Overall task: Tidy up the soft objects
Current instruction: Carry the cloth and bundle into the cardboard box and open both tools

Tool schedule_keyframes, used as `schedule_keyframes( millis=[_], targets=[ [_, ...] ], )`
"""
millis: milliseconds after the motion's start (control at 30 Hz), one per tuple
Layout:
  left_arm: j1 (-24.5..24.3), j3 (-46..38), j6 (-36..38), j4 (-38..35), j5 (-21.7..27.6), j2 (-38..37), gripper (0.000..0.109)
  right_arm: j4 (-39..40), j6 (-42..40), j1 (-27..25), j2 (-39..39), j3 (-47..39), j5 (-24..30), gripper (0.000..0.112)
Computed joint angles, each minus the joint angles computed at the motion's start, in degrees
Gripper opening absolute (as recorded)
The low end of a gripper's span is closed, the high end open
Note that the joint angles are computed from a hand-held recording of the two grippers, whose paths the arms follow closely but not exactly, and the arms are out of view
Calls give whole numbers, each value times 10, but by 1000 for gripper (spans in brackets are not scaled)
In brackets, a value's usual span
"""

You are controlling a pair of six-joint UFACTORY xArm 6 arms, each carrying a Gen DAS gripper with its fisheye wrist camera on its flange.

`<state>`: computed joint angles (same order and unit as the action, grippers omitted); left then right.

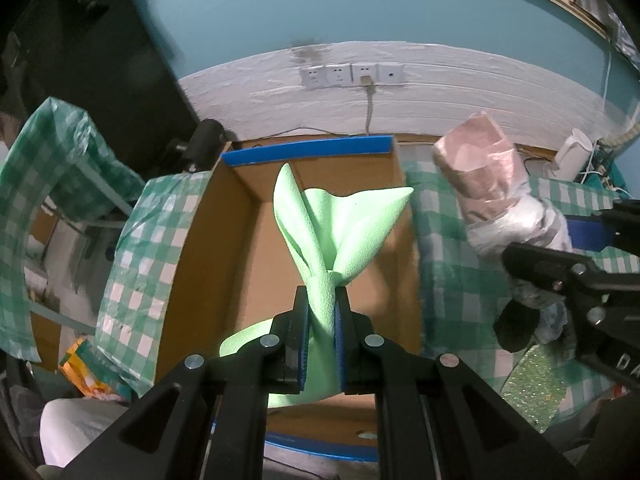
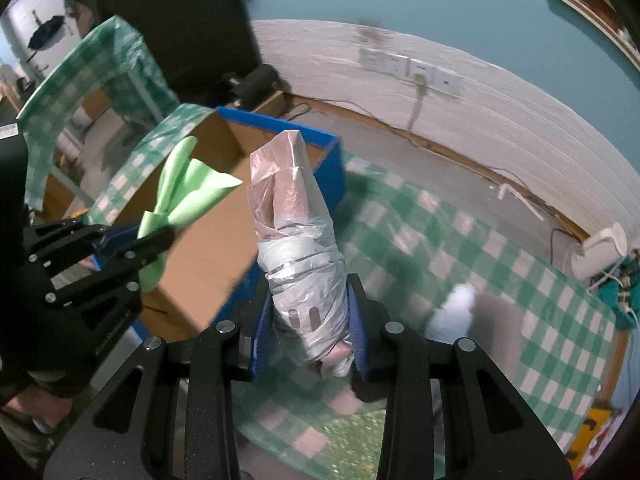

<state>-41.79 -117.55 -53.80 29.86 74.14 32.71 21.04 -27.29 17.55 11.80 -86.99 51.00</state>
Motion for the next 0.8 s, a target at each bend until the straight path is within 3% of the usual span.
schedule_keyframes(
  millis=[433, 667, 800],
  targets=[
    [35, 156, -45, -8, -41, -92, 11, -12, 19, 61, 65, -69, 29, 34],
    [52, 201, -60, -20, -42, -114, 12, -14, 33, 77, 106, -112, 50, 34],
    [56, 212, -67, -26, -43, -119, 47, -11, 49, 78, 120, -121, 46, 42]
  ],
)
